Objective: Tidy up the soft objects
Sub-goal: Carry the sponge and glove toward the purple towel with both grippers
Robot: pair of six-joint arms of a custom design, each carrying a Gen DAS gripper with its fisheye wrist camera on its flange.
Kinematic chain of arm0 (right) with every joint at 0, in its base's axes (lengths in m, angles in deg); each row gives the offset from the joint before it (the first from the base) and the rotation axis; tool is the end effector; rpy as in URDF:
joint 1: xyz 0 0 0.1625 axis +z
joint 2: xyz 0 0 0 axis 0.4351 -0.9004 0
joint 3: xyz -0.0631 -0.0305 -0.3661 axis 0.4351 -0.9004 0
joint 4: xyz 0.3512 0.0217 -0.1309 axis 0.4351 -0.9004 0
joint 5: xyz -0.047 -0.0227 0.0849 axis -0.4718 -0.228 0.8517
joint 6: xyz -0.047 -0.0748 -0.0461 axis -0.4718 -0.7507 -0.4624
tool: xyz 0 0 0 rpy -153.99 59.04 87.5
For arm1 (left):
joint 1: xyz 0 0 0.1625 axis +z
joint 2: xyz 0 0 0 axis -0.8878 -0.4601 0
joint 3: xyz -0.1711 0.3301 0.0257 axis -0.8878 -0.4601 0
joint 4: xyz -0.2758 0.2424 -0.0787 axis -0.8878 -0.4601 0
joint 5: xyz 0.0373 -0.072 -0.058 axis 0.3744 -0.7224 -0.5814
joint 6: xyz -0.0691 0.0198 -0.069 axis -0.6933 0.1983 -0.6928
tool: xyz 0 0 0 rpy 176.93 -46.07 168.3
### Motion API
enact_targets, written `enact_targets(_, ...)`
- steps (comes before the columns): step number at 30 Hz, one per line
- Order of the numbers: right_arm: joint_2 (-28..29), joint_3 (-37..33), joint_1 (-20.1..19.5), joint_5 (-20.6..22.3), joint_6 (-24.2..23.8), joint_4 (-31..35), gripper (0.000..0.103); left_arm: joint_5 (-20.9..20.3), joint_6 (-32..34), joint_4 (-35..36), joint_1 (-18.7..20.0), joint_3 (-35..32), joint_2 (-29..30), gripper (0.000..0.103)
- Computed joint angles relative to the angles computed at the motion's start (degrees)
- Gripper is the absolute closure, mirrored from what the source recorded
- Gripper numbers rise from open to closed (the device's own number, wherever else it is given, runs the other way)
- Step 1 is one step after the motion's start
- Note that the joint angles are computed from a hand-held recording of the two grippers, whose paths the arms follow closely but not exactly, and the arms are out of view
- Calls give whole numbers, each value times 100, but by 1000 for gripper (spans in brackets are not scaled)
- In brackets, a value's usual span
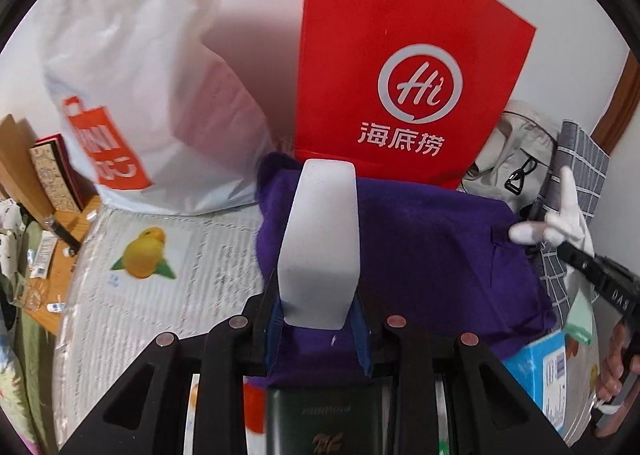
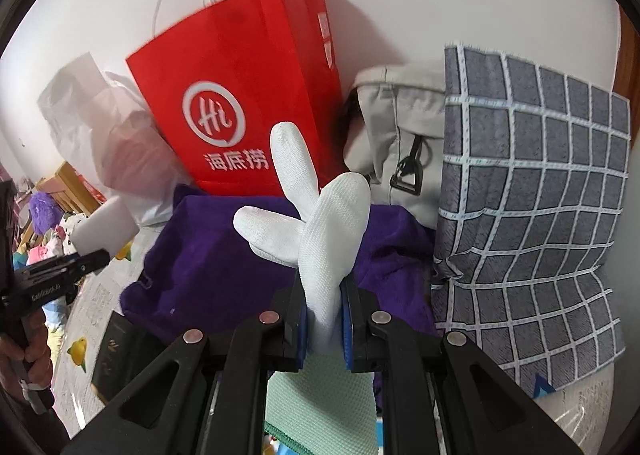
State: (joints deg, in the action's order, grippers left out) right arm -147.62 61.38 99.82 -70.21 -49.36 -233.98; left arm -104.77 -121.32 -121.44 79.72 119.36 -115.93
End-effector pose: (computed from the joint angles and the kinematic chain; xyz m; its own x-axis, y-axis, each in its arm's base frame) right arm 0.2660 -0.2574 0.1375 -0.8106 -0.1236 0.5724 -0.4206 0.8030 -0.4222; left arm -0.1395 -0.2544 0.2777 -0.7801 0.0122 -0.6256 0.3609 0.8255 -0.4340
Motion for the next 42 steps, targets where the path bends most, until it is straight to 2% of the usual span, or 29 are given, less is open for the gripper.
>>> enact_targets(5,138,27,-249,63,-165,-65,90,8,883,-1458,724,181,637,74)
enact_targets(10,404,-10,-630,204,-244,-39,89,-40,1507,-2353,1236,228,1125,73)
enact_targets(14,585,-25,-807,278,-258,-20,89,-78,1710,-2628,1536,196,1357,73)
enact_targets(17,639,3,-890,336,-254,-139,89,-19,1850,-2784,1558,232,1345,73)
enact_targets(24,925,-7,-1021,379,-253,-420,86,-243,2150,-3272,1900,329,1634,73)
enact_targets(31,1102,-39,-1109,386,-263,-595,83,-271,2191,-3436,1946,369,1659,73)
enact_targets(34,1078,-76,-1098,349,-232,-501,72,-330,2291,-3467,2036,354,1663,67)
enact_targets(36,993,-52,-1084,356,-234,-466,58,-346,2285,-3491,2066,352,1682,59)
enact_targets(38,867,15,-1092,402,-281,-471,50,-358,2313,-3590,2077,356,1711,44)
enact_targets(40,811,25,-1079,423,-283,-416,48,-308,2310,-3617,2036,359,1712,36)
enact_targets(42,713,43,-1067,424,-258,-334,40,-249,2332,-3613,2011,351,1674,34)
